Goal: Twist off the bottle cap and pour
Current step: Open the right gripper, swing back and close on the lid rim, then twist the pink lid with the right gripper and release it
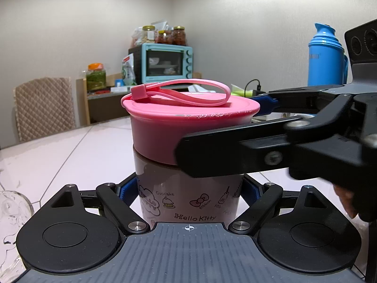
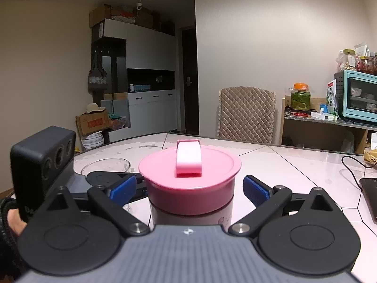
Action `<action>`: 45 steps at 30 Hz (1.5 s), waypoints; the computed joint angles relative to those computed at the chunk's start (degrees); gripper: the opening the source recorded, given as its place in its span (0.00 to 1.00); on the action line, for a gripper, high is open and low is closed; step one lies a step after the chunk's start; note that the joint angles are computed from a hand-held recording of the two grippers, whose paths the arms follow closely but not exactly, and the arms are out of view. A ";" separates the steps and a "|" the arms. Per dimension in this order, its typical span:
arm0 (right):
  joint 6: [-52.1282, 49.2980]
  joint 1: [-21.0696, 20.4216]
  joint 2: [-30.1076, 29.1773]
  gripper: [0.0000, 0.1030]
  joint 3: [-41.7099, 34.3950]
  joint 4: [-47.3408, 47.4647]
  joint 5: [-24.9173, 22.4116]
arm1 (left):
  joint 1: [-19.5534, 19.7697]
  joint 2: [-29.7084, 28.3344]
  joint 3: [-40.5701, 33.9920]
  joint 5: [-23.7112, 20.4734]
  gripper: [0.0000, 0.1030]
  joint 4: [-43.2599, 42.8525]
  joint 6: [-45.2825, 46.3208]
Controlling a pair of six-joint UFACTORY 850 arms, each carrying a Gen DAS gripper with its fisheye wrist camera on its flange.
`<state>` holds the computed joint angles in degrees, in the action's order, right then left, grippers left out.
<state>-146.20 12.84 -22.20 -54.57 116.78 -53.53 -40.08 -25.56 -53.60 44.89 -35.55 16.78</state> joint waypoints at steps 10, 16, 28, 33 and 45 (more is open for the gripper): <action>0.24 0.71 -0.54 0.84 -0.34 0.95 0.38 | -0.03 0.03 0.08 0.05 0.87 -0.01 0.00; 1.15 -0.06 -1.33 0.83 -1.74 -2.89 -0.71 | -0.01 0.06 0.08 0.03 0.87 0.01 0.01; 12.76 -4.93 -12.33 0.83 -19.85 -31.21 -14.23 | 0.17 0.19 0.22 -0.01 0.87 0.17 0.01; 14.01 -5.49 -15.84 0.83 -25.63 -36.62 -19.40 | 0.23 0.16 0.27 0.07 0.87 0.27 -0.03; 8.73 -5.75 -9.73 0.91 -17.53 -29.25 -13.29 | 0.16 0.09 0.22 0.12 0.87 0.13 0.11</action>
